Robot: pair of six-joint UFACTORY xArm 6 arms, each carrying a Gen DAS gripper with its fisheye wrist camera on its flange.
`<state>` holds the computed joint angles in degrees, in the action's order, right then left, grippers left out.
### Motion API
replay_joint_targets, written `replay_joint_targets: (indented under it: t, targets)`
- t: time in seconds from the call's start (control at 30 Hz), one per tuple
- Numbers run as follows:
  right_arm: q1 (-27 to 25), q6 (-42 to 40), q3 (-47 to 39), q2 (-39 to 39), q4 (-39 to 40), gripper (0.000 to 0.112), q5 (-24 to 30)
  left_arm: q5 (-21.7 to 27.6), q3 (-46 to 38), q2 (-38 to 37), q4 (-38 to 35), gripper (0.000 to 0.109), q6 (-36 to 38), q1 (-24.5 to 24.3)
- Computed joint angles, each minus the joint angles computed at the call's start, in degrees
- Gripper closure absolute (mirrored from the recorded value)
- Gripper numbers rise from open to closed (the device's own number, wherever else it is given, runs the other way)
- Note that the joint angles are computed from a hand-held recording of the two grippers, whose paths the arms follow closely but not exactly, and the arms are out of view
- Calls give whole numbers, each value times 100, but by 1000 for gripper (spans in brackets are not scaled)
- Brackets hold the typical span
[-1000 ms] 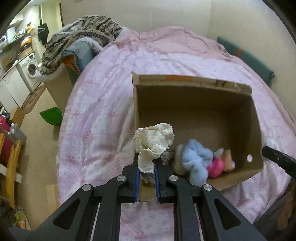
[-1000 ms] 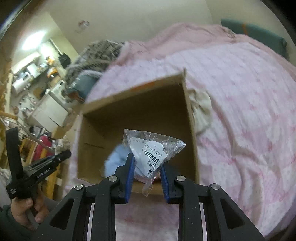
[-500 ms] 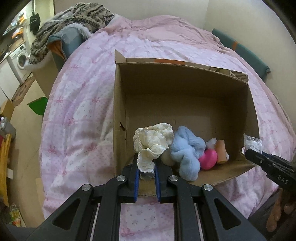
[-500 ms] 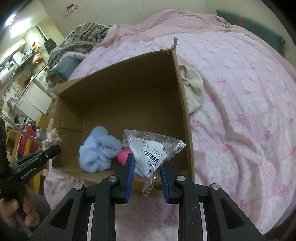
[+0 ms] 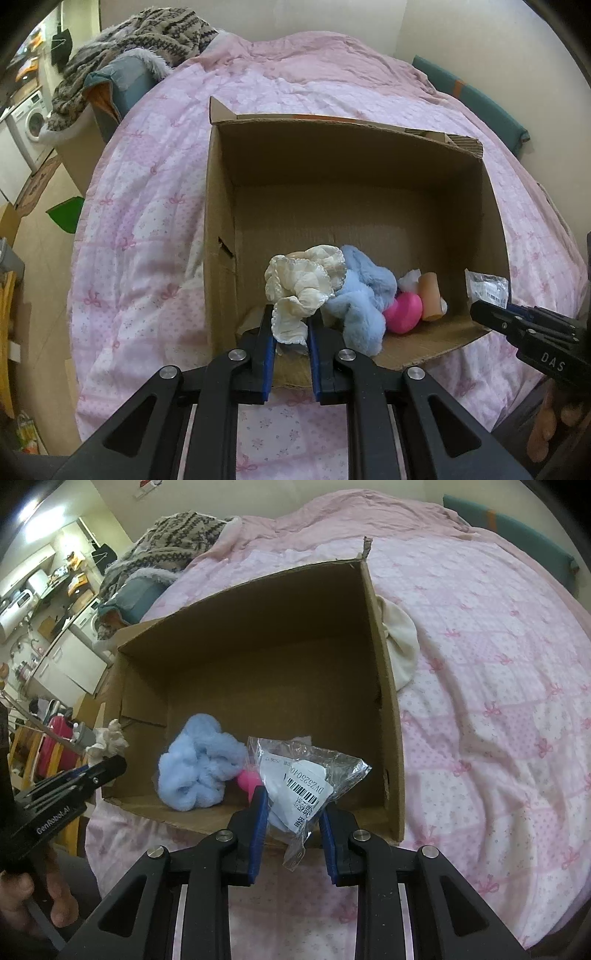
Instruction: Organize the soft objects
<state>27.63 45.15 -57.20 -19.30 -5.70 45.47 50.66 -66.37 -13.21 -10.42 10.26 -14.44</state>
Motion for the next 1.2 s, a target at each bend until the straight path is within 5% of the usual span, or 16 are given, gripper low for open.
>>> replay_joint_targets:
  t: [0.33, 0.47, 0.53, 0.57, 0.67, 0.87, 1.0, 1.13, 1.2]
  targets:
    - [-25, -48, -42, 64, 101, 84, 4, -141, 110, -70, 230, 84, -82, -65]
    - [-50, -64, -13, 49, 172, 83, -29, -332, 209, -155, 328, 45, -155, -70]
    - [-71, -46, 1, 35, 188, 82, -50, -429, 245, -200, 304, 43, -138, -69]
    - [-85, -45, 24, 11, 210, 78, -77, -451, 247, -212, 312, 43, -137, -70]
    - [-78, 159, 35, -47, 46, 36, -178, -588, 306, -289, 403, 43, -196, -83]
    - [22, 537, -39, -233, -692, 35, -223, -994, 496, -582, 801, 43, -634, -41]
    - [139, 785, -73, -414, -1129, 31, -372, -1023, 532, -801, 450, 41, -356, 57]
    - [327, 1077, -147, -576, -1493, 30, -227, -999, 618, -1093, 456, 27, -318, 108]
    - [440, 1218, -88, -693, -1622, 17, -196, -943, 674, -1253, 409, 18, -323, 130]
